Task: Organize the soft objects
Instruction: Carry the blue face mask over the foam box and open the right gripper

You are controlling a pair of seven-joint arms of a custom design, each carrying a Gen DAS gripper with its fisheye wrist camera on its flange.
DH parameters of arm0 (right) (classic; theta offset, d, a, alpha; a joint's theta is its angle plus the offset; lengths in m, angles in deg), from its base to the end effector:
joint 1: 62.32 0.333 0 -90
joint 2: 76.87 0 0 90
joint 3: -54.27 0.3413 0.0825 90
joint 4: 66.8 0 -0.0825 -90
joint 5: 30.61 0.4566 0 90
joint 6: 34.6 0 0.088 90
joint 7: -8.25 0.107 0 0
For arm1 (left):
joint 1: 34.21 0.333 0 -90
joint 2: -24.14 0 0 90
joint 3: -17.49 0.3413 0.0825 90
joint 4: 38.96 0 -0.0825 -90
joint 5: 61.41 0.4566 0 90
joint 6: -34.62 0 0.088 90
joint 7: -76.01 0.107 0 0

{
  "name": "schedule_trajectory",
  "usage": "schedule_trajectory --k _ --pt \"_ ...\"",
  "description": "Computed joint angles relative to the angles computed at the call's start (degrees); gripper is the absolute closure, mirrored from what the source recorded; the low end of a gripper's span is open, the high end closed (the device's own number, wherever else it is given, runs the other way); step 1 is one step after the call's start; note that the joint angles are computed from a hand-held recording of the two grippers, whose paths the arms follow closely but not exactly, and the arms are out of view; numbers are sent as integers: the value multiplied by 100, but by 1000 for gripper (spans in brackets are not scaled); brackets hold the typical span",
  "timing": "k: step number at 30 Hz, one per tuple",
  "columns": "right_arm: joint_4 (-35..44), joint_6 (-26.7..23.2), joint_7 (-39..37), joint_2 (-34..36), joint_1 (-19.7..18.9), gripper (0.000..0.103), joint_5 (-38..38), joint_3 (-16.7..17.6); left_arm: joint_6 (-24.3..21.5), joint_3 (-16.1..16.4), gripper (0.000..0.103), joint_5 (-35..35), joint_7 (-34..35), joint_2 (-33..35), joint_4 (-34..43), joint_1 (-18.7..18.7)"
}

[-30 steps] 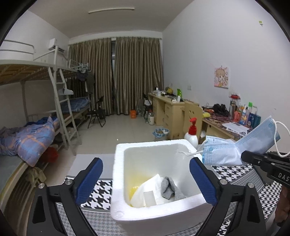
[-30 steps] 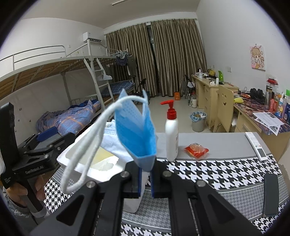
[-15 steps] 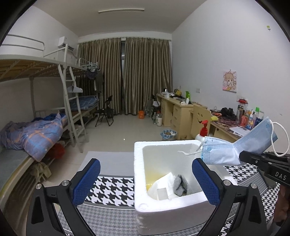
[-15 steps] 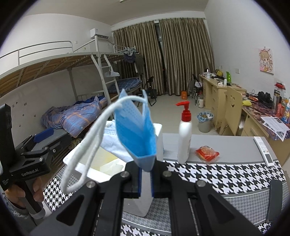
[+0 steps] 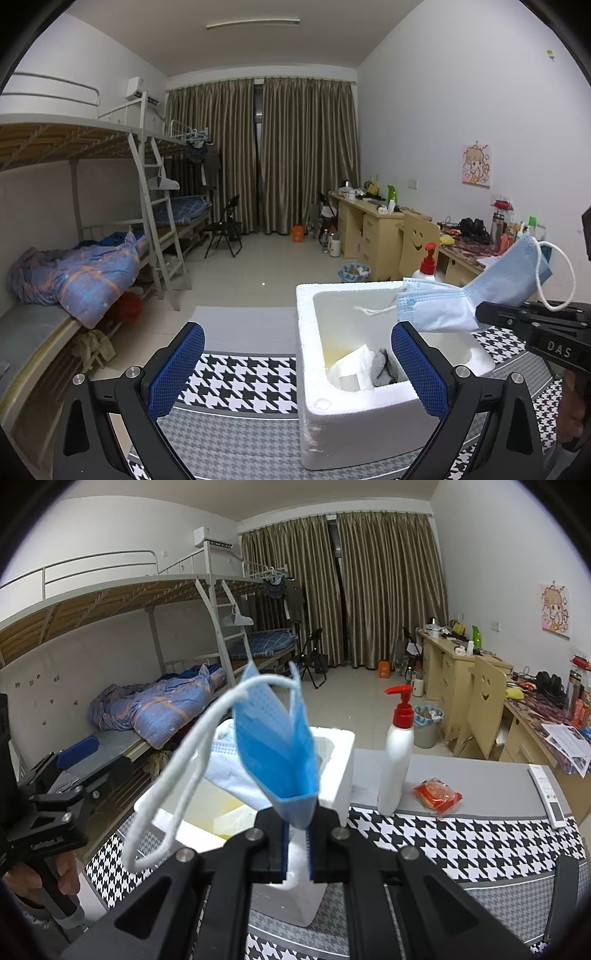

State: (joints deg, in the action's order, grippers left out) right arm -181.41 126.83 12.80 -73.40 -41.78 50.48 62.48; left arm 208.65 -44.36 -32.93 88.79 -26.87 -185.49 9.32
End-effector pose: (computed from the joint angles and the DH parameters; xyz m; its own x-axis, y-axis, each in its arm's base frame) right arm 0.6049 0.2747 0.4723 0.7280 -0.6786 -0.0974 -0.3954 -0.2996 -0.8682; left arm 0.4574 -0.2251 0.4661 0.3233 -0.9463 0.0048 -0.3265 -0.1163 -0.9380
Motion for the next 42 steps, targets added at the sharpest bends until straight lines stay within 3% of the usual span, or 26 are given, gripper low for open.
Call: schedule_trajectory --k 21,25,28,33,37,42 --pt "174 198 845 293 60 92 -1061 213 10 154 1 -24 -212 -232 -397 -328" --pt "223 260 1098 364 53 84 -1333 251 53 146 1 -28 -233 -215 -419 -332" --pt "221 283 1182 388 32 66 -1474 297 100 137 1 -47 -244 -216 -442 -331" --pt "192 284 1134 366 -8 55 -1405 337 97 139 1 -95 -246 -199 -472 -341" --pt "175 283 980 319 -14 37 -1184 343 111 157 1 -92 -226 -190 -482 -334" --pt "165 307 1151 305 5 35 -1335 321 120 154 1 -102 -207 -185 -482 -333"
